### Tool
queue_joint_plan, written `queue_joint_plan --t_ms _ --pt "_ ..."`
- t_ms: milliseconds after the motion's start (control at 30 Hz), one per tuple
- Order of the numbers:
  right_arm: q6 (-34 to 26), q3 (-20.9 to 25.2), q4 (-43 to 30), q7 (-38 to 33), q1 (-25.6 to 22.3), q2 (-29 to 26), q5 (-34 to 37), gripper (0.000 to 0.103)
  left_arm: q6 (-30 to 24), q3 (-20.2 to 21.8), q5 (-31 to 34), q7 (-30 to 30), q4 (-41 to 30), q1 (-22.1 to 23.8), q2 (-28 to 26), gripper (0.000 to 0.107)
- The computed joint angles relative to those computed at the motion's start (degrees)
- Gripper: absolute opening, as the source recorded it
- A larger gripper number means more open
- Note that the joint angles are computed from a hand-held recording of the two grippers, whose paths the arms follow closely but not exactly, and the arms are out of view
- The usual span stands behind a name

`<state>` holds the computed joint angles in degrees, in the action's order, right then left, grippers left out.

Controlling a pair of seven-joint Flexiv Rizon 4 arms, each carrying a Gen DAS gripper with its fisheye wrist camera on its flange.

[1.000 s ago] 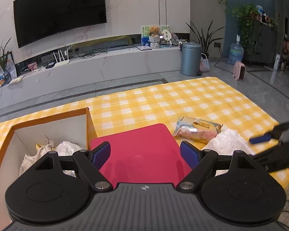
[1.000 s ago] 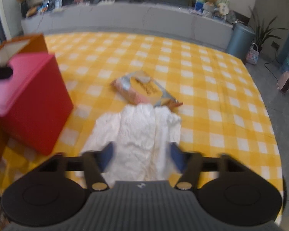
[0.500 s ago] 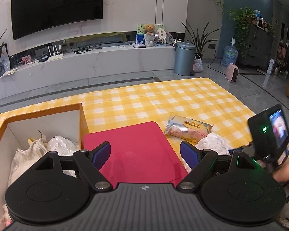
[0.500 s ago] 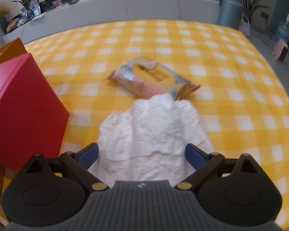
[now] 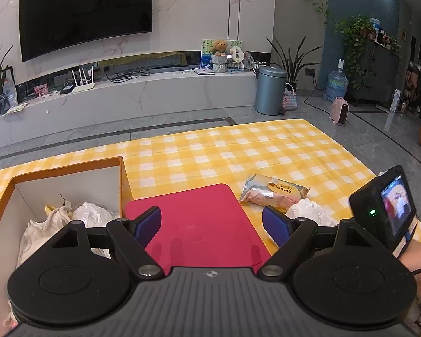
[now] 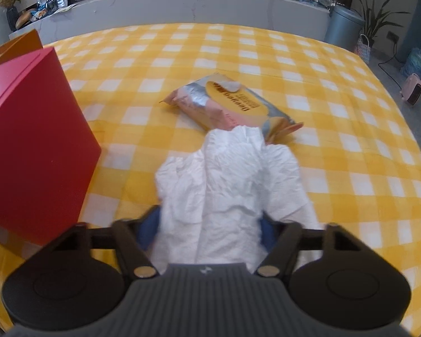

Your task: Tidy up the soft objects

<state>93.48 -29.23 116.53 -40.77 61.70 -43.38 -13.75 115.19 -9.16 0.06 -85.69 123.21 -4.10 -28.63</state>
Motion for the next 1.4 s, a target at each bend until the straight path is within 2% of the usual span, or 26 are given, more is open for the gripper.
queue_joint_plan --t_ms 33,100,133,200,267,333,433,500,667,733,767,800,833,933,1000,1067,1233,1300,1400 --pt "-0.3 -0.8 0.3 0.0 0.6 0.1 0.0 0.046 0.2 0.2 0.0 0.1 0.0 -0.2 0.0 0.096" --pt "-0.7 -1.3 0.9 -1.2 0.7 0.6 -1.0 0.027 0.8 0.1 0.4 0.3 0.1 -0.2 -0.2 0.096" --pt "-0.9 -1.3 1.2 -1.7 0.7 1.0 -1.4 0.023 1.2 0.3 0.6 0.5 0.1 -0.4 -0.3 0.096" --pt "0.1 -0.1 1.8 -2.4 -0.5 1.9 -1.5 0.022 2.3 2.1 -0.7 1.1 0.2 -2.5 -0.2 0.096" --pt "1.6 -0.6 3.0 -3.2 -0.1 2.9 -1.0 0.022 3.4 1.5 -0.1 0.9 0.7 -2.1 0.0 0.096" --pt "4.4 -3.4 4.9 -4.6 2.4 3.5 0.4 0.021 3.2 -0.8 1.4 -0.4 1.0 -0.1 0.3 0.096" --pt "8.7 -7.9 7.9 -7.1 6.1 4.4 3.9 0.021 -0.6 -4.5 3.0 -2.7 0.7 2.9 1.4 0.096" --pt "10.9 -10.1 9.0 -8.6 7.6 4.4 6.4 0.021 -3.1 -5.3 3.1 -2.6 -0.4 2.9 1.7 0.096" --pt "12.5 -8.6 8.6 -9.5 4.5 4.3 12.3 0.021 -8.6 0.7 -0.5 3.4 -6.4 -5.9 -0.2 0.096" --pt "12.7 -7.4 8.3 -9.7 2.9 4.6 14.5 0.021 -15.0 6.5 -4.5 3.2 -10.8 -12.4 -1.5 0.096" --pt "12.8 -6.9 8.1 -9.6 2.2 4.6 15.7 0.021 -18.1 7.0 -7.0 4.4 -12.6 -13.7 -2.2 0.096" --pt "12.8 -6.6 8.0 -9.6 1.7 4.7 16.9 0.021 -20.1 5.6 -9.3 5.9 -13.9 -13.4 -2.9 0.096" --pt "12.9 -6.2 7.7 -9.7 1.2 4.6 18.1 0.021 -22.8 3.6 -9.1 4.9 -15.8 -11.9 -3.7 0.096" --pt "14.0 -5.1 7.5 -10.7 -0.1 4.8 21.3 0.022 -32.7 3.0 -14.2 0.4 -22.5 -12.4 -6.6 0.096" --pt "14.6 -4.5 7.3 -11.3 -0.7 4.9 23.4 0.022 -37.3 2.6 -16.6 -3.2 -27.1 -12.5 -9.4 0.096" --pt "15.3 -3.9 7.3 -12.0 -1.3 4.9 25.0 0.022 -44.4 6.1 -16.6 -9.4 -33.7 -15.2 -12.8 0.096" --pt "15.6 0.6 6.8 -14.8 -4.9 5.6 25.7 0.022 -58.5 8.4 -14.3 -20.7 -48.7 -16.9 -20.8 0.095" --pt "15.2 0.0 6.5 -15.1 -4.4 5.3 26.3 0.022 -64.8 11.8 -10.8 -26.9 -55.4 -19.2 -23.8 0.095" --pt "15.7 0.2 6.4 -15.4 -4.4 5.3 27.1 0.022 -71.2 12.5 -8.4 -32.9 -63.7 -19.8 -28.3 0.095"
